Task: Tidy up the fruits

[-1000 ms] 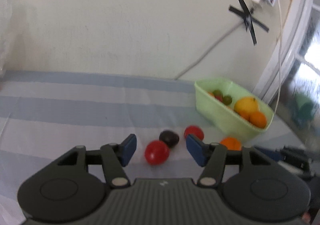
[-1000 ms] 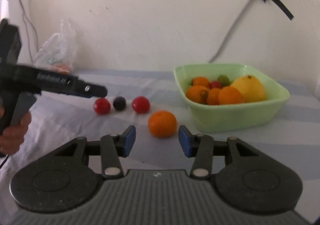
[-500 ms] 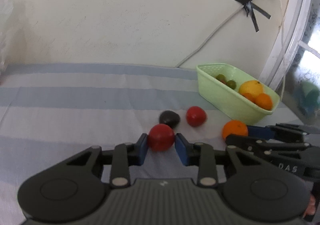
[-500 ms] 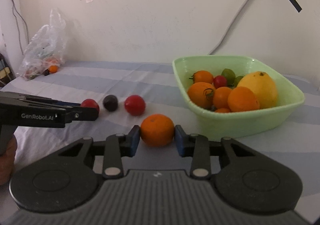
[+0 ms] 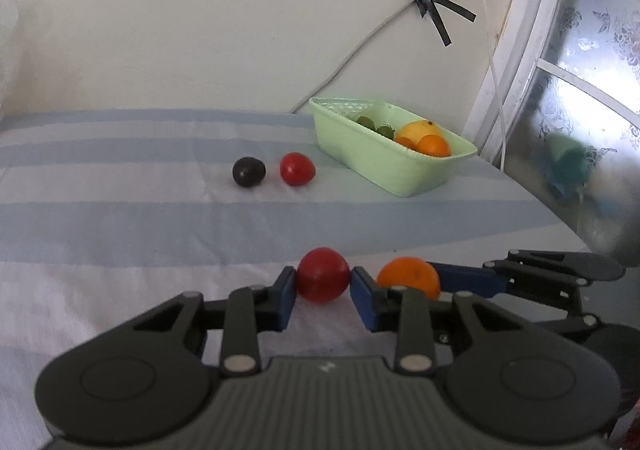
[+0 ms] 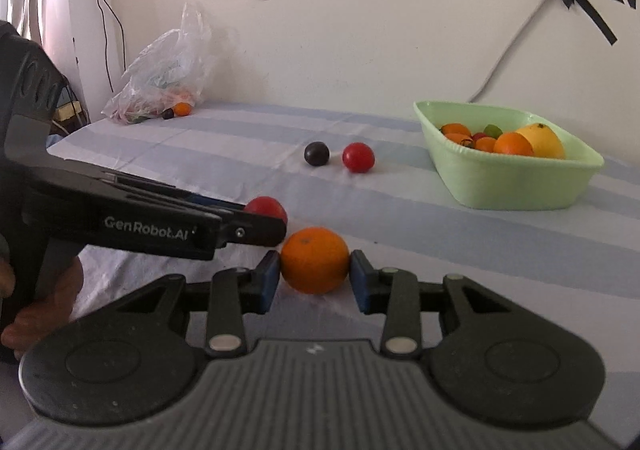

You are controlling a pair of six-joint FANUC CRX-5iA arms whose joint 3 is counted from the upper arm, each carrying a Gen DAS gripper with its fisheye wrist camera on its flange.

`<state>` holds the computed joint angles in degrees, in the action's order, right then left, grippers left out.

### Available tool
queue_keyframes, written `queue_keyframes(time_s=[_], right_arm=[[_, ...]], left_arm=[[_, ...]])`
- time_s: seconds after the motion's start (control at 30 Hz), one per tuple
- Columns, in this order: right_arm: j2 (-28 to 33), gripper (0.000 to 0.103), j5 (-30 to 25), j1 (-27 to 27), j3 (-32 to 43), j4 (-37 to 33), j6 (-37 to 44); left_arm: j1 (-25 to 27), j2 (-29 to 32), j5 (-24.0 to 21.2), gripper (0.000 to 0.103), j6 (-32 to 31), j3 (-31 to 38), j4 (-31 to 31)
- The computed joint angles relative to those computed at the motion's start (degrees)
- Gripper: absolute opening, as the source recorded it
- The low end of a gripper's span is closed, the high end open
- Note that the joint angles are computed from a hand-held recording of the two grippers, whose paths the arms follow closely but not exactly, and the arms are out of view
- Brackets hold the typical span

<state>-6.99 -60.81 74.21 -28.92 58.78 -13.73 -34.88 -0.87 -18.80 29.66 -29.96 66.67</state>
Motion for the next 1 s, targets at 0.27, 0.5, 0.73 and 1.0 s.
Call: queue_keyframes(time_s=[0.27, 0.5, 0.73, 1.0], right_arm=[[2.3, 0.048, -1.8, 0.3, 1.6, -0.1, 2.9], [2.9, 0.048, -3.3, 0.8, 2.2, -0.3, 3.5], [2.7, 0.048, -2.8, 0.7, 2.6, -1.6, 4.2], [2.4, 0.049, -2.3, 0.6, 2.3, -1.8, 3.7]], left_arm=[[-0.8, 0.1, 1.9, 0.032, -0.9, -0.4, 1.5], [-1.3, -0.4, 3.1, 0.04, -0.7, -0.8, 0.8], [-1.5, -0.5, 3.2, 0.043, -1.9, -1.3, 2.8], [-1.7, -0.5, 3.6, 0.043, -2.3, -1.4, 3.4]])
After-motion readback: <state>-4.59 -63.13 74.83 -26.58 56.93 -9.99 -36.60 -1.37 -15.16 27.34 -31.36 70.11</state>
